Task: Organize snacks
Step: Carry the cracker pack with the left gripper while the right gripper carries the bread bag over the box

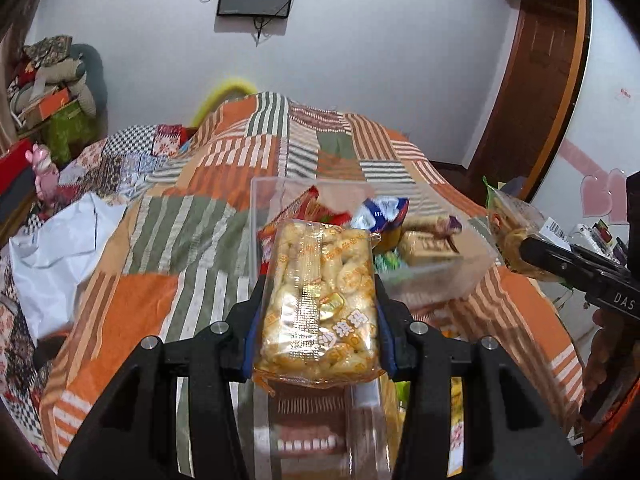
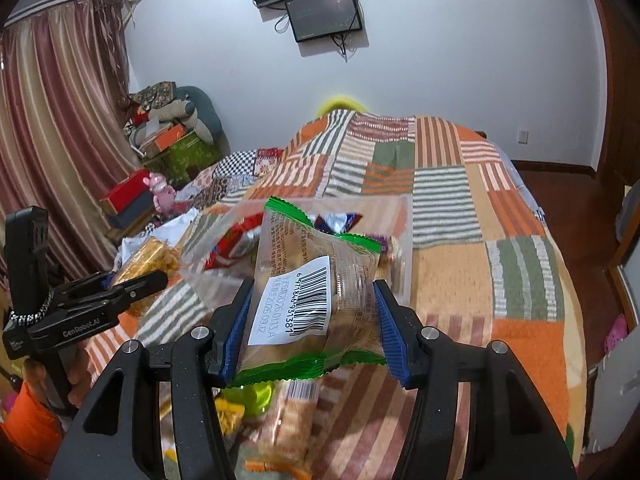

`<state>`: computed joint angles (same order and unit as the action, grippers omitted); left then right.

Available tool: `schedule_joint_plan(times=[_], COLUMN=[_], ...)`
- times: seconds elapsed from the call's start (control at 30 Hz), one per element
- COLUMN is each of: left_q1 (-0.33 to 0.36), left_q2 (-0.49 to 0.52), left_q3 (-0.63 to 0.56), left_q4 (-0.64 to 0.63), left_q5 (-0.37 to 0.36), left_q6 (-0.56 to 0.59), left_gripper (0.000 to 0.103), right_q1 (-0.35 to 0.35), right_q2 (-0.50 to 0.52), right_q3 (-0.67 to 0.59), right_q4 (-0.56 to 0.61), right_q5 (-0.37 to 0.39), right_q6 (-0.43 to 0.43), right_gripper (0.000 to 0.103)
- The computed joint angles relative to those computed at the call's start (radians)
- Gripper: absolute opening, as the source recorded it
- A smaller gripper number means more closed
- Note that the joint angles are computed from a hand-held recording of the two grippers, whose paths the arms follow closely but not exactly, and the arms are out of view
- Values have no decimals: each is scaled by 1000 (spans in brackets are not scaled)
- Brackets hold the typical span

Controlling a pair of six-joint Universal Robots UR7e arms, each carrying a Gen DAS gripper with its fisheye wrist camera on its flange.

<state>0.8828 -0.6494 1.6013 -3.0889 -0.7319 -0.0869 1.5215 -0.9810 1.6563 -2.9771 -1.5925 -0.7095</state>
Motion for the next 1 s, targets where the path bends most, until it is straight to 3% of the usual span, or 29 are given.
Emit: schedule_joint_plan(times=[0.43, 1.0], left_q1=[23, 84], left_q2=[96, 242], left_q3=[-221, -526], left_q4=[95, 309], left_q5=[-28, -106], left_q6=[84, 51], left_gripper=[46, 46], right_q1=[25, 29], right_q2=[69, 179], right_q3=[-105, -270], right_q4=[-25, 79], right_q5=[-14, -52], right_q6=[-8, 47], right_gripper=[53, 53])
